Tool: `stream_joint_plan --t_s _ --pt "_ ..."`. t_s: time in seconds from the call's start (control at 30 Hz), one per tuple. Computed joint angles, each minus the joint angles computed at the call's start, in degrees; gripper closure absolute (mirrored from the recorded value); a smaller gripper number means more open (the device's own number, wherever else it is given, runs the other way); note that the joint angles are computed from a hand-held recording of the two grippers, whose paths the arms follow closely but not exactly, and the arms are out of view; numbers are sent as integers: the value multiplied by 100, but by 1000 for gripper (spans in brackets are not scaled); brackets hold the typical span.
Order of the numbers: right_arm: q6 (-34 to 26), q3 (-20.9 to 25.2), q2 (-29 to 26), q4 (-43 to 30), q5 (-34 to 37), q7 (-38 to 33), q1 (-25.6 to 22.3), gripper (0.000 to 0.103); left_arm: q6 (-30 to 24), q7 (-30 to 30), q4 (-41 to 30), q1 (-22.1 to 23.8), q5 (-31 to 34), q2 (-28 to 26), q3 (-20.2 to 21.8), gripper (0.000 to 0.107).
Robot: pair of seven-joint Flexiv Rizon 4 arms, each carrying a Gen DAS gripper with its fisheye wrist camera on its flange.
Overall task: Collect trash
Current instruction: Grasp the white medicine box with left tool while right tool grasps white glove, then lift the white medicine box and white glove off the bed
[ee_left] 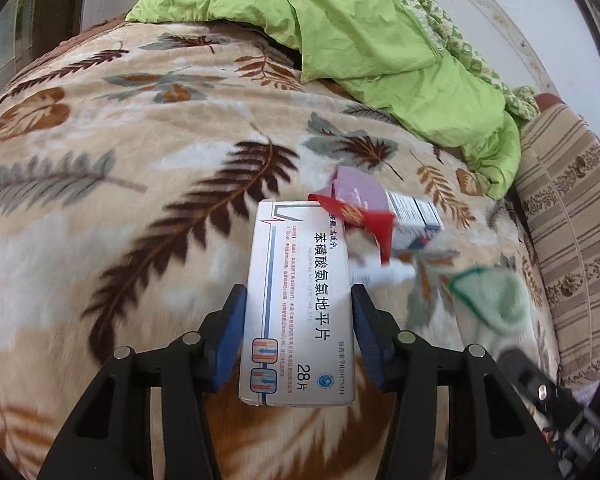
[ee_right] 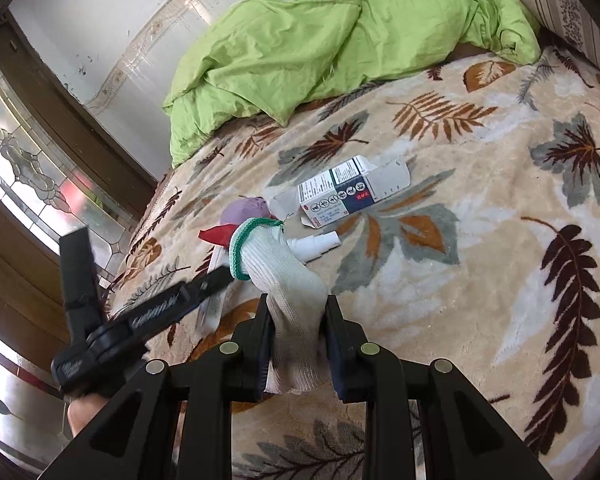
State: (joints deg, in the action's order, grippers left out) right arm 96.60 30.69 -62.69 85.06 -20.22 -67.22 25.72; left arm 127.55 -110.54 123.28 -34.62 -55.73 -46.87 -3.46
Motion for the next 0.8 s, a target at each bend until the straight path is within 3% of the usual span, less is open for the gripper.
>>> stream_joint_plan --t_s 0.07,0.13,0.23,0.33,0.47,0.57,0.63,0.8 --pt "107 -52 74 128 33 10 15 77 150 -267 187 -14 159 80 -111 56" --pt "227 -48 147 316 55 54 -23 77 144 195 135 -562 -673 120 1 56" --pt "454 -31 253 628 4 103 -101 77 386 914 -18 -1032 -1735 128 -127 56" --pt "749 -213 420 944 -67 197 -46 77 1066 1904 -373 -1435 -2956 46 -476 56" --pt "1342 -711 748 1489 -122 277 168 77 2188 2940 -1043 -1573 -3921 -260 -1035 56" --pt "1737 -1091 959 1865 -121 315 345 77 2822 3601 -1541 -1484 -4137 -536 -1362 56" --pt "2017 -1094 991 2029 -244 364 274 77 3132 3997 -1806 -1383 -4135 -688 -1538 56" --pt "2292 -1540 1098 2136 -121 408 625 77 3488 4446 -2099 -1063 -3962 -920 -1921 56"
